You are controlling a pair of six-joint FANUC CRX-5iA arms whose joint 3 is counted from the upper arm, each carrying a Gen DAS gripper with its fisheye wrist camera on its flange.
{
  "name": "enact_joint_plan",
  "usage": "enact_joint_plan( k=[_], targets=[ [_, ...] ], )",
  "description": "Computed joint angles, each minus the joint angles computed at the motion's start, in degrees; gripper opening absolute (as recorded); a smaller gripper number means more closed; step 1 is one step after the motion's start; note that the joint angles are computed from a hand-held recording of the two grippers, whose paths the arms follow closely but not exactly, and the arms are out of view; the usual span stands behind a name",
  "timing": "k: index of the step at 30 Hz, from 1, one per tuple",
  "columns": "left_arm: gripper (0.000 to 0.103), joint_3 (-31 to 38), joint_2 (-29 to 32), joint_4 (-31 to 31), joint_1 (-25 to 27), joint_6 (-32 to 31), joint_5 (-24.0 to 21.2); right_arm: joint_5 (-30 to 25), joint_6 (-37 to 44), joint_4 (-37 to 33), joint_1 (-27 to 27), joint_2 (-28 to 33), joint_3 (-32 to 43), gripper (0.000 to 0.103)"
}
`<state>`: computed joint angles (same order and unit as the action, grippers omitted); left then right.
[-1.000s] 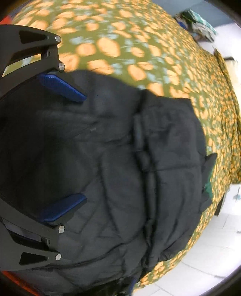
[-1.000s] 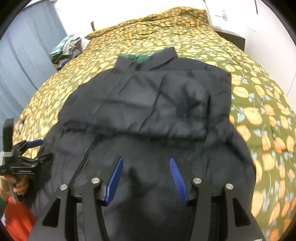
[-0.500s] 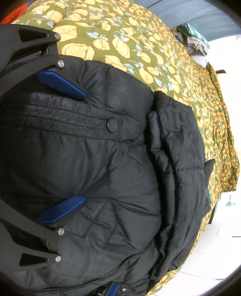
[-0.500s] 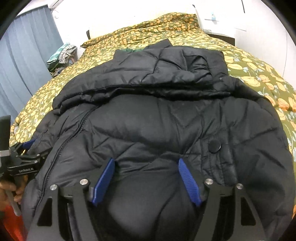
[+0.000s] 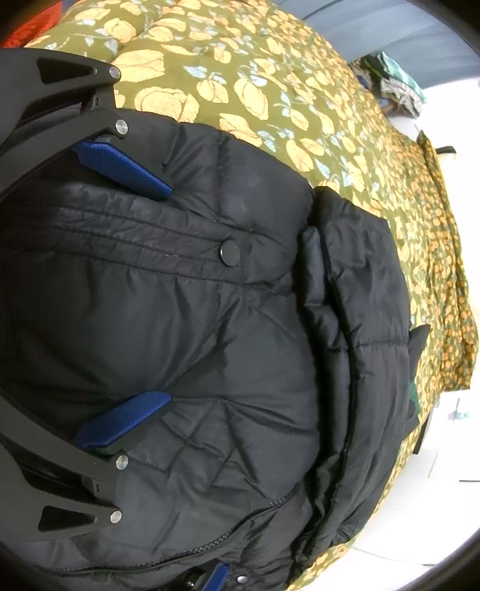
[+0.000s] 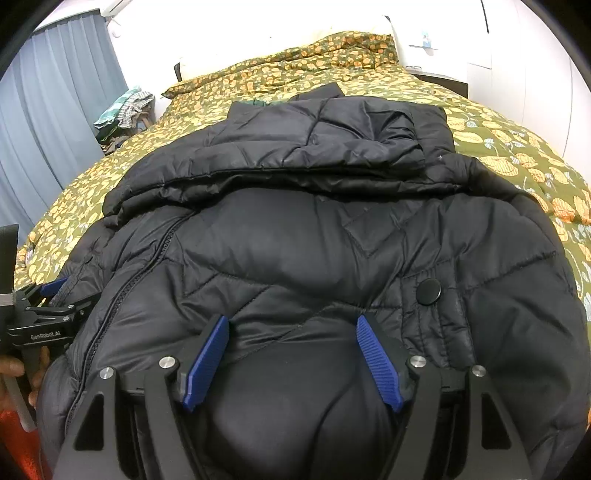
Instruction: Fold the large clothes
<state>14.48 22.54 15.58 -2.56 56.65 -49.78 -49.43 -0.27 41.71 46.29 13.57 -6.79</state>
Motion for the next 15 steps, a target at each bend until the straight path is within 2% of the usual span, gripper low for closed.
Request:
enact_joint_plan(
  k=[6, 15],
  targets=[
    [0.103, -0.92, -0.5, 0.14, 0.0, -1.48, 0.54, -0.15, 0.08, -0.09, 0.04, 0.0, 0.05, 0.074],
    [0.103, -2.66, -1.0, 4.63, 1.37, -4.8, 0.58, -0.11, -0.13, 0.11, 0.09, 0.05, -0.04, 0.074]
  ],
)
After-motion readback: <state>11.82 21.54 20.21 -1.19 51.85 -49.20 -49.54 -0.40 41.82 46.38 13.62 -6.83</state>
